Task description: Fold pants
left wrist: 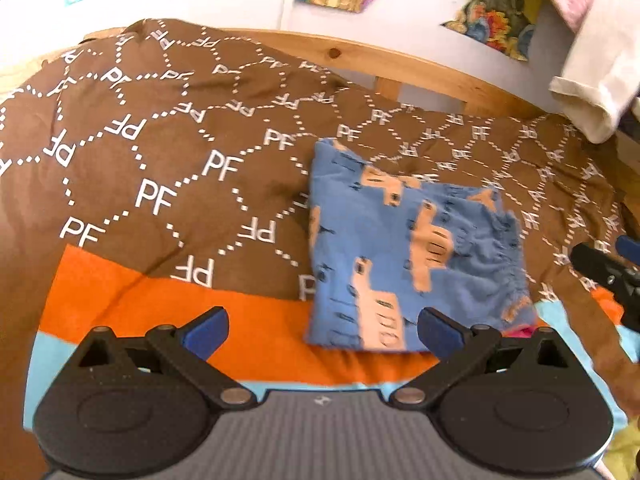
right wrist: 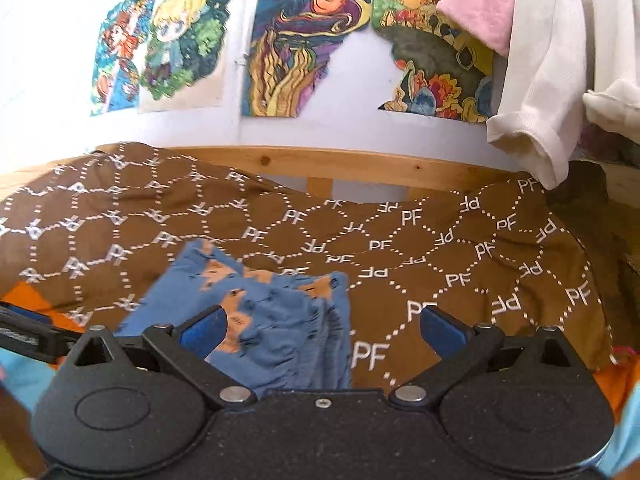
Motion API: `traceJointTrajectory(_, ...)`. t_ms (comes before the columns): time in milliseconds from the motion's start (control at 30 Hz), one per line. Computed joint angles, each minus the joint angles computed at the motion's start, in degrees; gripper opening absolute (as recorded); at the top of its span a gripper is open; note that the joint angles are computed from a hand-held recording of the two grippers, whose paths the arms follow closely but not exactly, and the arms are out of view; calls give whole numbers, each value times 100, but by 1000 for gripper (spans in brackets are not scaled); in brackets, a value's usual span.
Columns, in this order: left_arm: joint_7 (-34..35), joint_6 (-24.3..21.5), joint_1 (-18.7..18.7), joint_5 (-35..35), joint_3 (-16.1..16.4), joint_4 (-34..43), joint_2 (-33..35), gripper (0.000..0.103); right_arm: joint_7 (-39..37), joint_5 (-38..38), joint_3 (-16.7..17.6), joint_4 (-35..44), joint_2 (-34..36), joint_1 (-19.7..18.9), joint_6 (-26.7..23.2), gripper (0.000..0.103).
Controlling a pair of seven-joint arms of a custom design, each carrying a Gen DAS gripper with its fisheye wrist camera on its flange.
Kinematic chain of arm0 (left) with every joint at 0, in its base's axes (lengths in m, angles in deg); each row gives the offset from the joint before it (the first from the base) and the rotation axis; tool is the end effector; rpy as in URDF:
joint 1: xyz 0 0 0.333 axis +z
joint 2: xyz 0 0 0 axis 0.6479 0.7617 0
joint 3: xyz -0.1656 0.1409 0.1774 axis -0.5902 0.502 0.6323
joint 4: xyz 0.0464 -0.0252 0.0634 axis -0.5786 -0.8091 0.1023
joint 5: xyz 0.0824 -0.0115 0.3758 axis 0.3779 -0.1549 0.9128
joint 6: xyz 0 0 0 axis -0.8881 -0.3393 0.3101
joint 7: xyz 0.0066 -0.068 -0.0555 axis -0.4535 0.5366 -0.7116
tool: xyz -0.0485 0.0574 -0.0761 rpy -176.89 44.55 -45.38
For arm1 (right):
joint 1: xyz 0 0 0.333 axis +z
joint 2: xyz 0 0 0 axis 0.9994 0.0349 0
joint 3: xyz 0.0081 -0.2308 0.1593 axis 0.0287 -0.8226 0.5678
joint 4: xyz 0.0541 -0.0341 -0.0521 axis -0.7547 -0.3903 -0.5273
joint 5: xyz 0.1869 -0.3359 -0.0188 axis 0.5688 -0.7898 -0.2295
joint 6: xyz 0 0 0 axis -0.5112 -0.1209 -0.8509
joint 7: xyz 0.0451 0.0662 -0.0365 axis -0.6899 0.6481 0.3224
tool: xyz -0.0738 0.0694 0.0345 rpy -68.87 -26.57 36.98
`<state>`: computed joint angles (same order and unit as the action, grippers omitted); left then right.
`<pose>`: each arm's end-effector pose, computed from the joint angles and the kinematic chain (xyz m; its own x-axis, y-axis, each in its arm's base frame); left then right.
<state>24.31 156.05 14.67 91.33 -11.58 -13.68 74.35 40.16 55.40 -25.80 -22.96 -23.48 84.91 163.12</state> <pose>0.6128 -0.3192 0.4367 0.5093 -0.8483 0.1448 -0.5010 -0.4290 -0.7516 0.7200 0.0760 0.4163 0.6804 -0.7321 0.0333 -0.2055 -0.2342 -0.9502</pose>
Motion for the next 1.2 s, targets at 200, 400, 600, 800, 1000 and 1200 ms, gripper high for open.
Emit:
traceJointTrajectory(200, -319, -404, -197, -284, -175, -149, -154, 103, -467, 668, -181, -1163, -859, -120, -236, 102)
traceJointTrajectory(400, -290, -1185, -415, -345, -303, -99, -147, 103, -545, 870, -629, -2035, -1440, 113, -335, 102)
traceJointTrajectory(600, -235, -1538, -509, -347, -369, -67, -118, 103, -351, 805, -934, -2575, -1753, 320, -417, 102)
traceJointTrajectory(800, -186, -1524, -525, -245, -375, -79, -101, 103, -20, 653, -1035, -2583, -1718, 425, -298, 102)
traceJointTrajectory(1000, -131, -1468, -520, -233, -367, -76, -85, 103, 200, 467, -1009, -2532, -1668, 433, -184, 102)
traceJointTrajectory(1200, -169, -1391, -486, -283, -367, -151, -124, 103, 270, 366, -979, -2510, -1651, 429, -152, 102)
